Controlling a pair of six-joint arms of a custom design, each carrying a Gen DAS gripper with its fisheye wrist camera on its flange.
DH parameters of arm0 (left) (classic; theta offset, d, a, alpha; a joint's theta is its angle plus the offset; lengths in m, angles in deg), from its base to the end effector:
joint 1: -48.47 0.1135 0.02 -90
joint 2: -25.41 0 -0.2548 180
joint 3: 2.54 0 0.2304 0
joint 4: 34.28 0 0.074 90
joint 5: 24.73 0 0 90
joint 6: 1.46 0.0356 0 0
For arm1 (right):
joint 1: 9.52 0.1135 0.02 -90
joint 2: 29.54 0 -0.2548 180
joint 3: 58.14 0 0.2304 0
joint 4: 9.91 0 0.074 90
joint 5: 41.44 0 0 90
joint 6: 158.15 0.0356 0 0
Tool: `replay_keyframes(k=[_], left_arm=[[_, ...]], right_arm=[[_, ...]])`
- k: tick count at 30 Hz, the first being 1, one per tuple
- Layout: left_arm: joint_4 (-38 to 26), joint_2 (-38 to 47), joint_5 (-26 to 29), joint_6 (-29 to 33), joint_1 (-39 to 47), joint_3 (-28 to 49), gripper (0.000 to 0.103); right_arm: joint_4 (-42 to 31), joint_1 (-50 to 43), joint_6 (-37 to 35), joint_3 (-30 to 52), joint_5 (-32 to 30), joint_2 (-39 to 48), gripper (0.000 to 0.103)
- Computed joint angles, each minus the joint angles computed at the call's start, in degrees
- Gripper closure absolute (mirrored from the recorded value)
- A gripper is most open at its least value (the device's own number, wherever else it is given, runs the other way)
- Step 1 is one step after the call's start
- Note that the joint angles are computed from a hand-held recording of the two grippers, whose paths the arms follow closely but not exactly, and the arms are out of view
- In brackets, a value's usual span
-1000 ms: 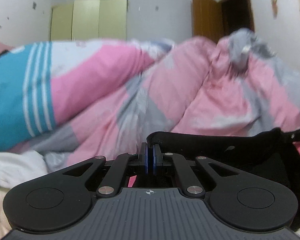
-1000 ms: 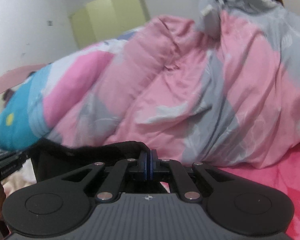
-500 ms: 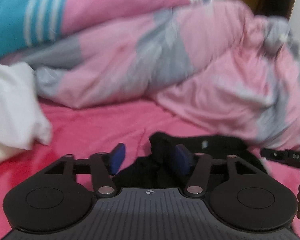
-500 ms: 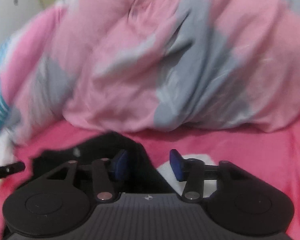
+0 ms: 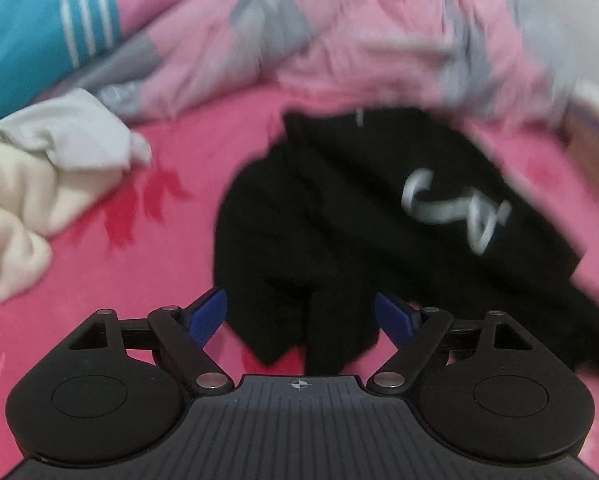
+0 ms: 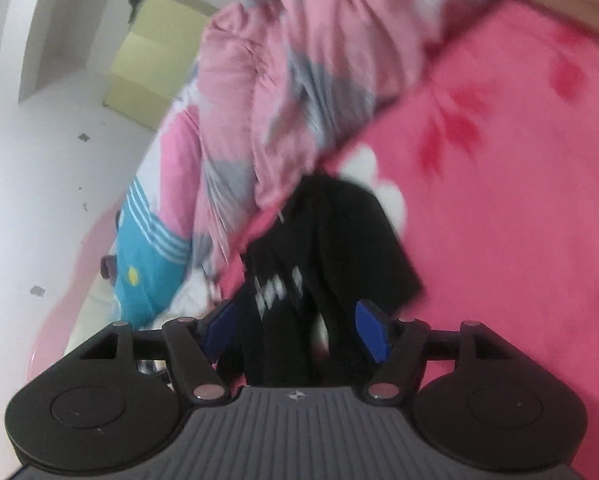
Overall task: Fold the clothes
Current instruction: 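Lay the black garment flat on the bed and open both grippers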
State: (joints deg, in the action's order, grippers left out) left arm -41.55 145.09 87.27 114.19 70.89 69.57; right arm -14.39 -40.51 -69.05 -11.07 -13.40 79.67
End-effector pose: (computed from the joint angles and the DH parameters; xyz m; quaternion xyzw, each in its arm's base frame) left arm 0.3409 0.1262 0.0773 0.0840 0.9338 -0.0454 0.3449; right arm 0.2284 -0.1005 0.0671 0.1172 0.8379 0.4369 0.3055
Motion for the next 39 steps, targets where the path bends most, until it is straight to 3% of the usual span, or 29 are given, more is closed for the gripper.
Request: replay_keyframes(k=[1, 2, 4, 6, 7, 9, 14, 20, 23, 28, 29, 33, 36, 39], left_arm=[[4.2, 1.3, -2.4, 0.2, -1.4, -1.7, 0.033], [8.4, 2.7, -4.9, 0.4, -2.8, -3.3, 0.045], [16.4, 4.6, -6.9, -0.2, -4.2, -6.2, 0.056], [21.3, 4.8, -8.4, 0.4, -5.2, -8.3, 0.087], [23.2, 4.5, -9.3, 1.0, -5.7, -9.2, 0.092], [26.3, 4.0, -11.2, 1.2, -6.4, -9.7, 0.093], [27.3, 4.1, -13.8, -2.1, -5.4, -3.5, 0.093], [26.5, 11.8, -21.0, -3.1, -6.8, 10.0, 0.093], [22.3, 17.1, -25.5, -4.8, -7.5, 18.6, 0.093], [8.6, 25.0, -26.2, -10.6, -7.1, 32.1, 0.081], [9.8, 24.9, -26.0, -11.6, -6.8, 31.0, 0.076], [10.7, 21.2, -26.1, -14.4, -5.4, 26.2, 0.03], [7.8, 17.4, -21.7, -14.6, -2.7, 23.1, 0.014], [6.3, 12.2, -17.5, -14.4, 0.1, 17.9, 0.006]], right_arm=[[1.9, -0.3, -1.9, -2.8, 0.9, -0.1, 0.034], [4.0, -0.6, -3.8, -5.7, 1.7, -0.1, 0.034], [13.7, -0.9, -3.2, -10.7, 3.6, 1.9, 0.035], [24.7, -1.2, -2.5, -15.4, 5.6, 5.4, 0.039], [30.7, -1.4, -2.2, -17.5, 6.6, 7.8, 0.043], [38.2, -3.9, -3.2, -19.3, 4.1, 12.8, 0.044], [44.3, -5.3, -6.1, -20.5, 2.4, 17.1, 0.044], [51.8, -7.0, -8.6, -21.0, -0.6, 23.4, 0.043], [52.8, -8.3, -10.0, -20.3, -3.0, 25.9, 0.043], [55.3, -10.0, -10.0, -19.1, -6.2, 29.7, 0.043], [55.6, -10.0, -10.0, -19.0, -6.4, 29.9, 0.043], [56.2, -10.0, -9.9, -19.0, -6.6, 30.4, 0.043], [56.4, -10.3, -9.5, -18.8, -7.3, 30.9, 0.043], [57.7, -10.3, -8.9, -18.9, -7.4, 31.5, 0.043]])
